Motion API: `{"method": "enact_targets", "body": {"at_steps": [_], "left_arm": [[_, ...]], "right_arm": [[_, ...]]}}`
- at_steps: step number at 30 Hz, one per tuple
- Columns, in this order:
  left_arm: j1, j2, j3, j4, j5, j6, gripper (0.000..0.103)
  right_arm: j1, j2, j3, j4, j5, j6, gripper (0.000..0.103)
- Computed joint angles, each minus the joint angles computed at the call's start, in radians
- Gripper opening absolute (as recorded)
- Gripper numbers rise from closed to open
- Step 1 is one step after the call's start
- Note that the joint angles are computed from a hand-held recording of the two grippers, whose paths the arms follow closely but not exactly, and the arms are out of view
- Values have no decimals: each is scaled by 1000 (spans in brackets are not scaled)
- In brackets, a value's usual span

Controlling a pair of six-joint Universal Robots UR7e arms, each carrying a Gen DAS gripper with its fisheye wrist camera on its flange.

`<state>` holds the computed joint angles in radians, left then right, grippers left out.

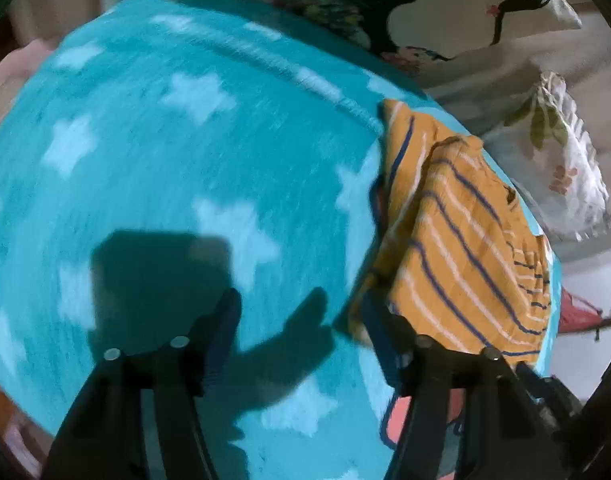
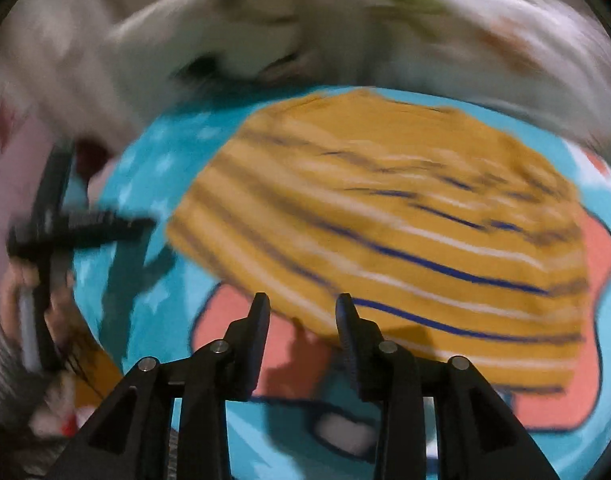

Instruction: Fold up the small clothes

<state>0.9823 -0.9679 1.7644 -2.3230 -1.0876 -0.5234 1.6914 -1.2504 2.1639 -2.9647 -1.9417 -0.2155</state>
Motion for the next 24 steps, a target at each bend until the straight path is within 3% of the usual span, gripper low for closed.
{"method": "enact_targets", "body": {"at_steps": [3,8,15,18,24], "left_arm": [[23,47,-85,24,-42,89,69],[66,153,-243,79,-181,218,71],[88,314,-441,183,-247,334,74],[82,337,-472,185,-257,374,79],[82,430,-616,268,-283,411,79]], "right_arm": [[85,149,-54,-78,-81,-64,43],[148,292,-113,-129,-160,-137,43],[197,467,-189,-275,-340,-245,43],[205,528,-233,-339,-402,-290,43],[210,607,-321,-392,-441,-343,43]]}}
